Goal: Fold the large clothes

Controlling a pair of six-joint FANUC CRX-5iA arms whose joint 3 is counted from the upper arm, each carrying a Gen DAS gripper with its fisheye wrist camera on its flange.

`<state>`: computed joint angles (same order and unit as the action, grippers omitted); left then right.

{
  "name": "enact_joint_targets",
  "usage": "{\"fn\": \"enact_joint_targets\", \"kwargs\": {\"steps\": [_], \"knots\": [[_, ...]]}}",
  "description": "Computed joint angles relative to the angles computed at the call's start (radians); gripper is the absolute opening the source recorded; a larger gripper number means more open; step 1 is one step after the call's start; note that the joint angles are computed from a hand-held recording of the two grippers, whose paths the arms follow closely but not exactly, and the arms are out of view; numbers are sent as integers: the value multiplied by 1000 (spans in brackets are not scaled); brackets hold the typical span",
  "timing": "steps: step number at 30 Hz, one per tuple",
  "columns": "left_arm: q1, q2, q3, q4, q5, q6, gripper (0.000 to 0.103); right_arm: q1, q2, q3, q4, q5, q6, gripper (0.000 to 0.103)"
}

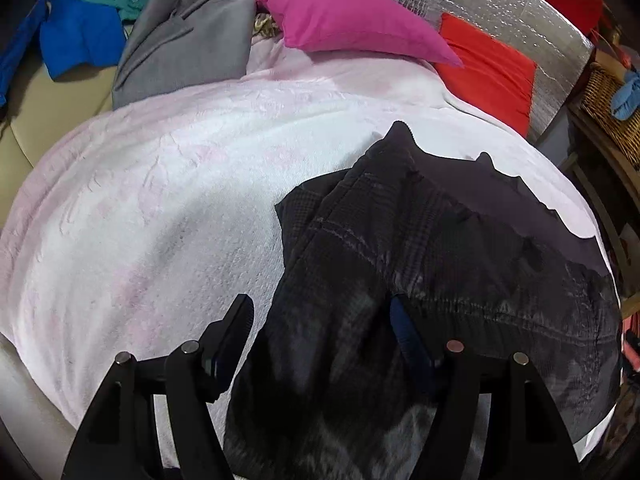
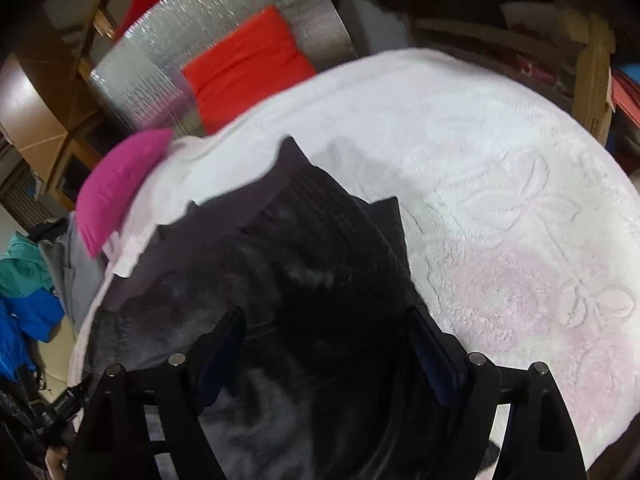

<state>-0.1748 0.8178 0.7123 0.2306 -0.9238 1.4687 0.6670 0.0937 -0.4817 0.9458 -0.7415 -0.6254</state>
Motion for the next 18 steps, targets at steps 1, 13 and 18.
{"fn": "enact_joint_targets", "kwargs": {"steps": [1, 13, 18], "knots": [[-1, -12, -15, 1, 5, -7, 71, 14, -11, -3, 18, -17, -9, 85], [-4, -171, -248, 55, 125, -103, 74, 156, -29, 5, 68, -126, -43, 88], [-16, -234, -338, 67, 159, -133, 75, 200, 12, 28, 35, -91, -39, 89]]}}
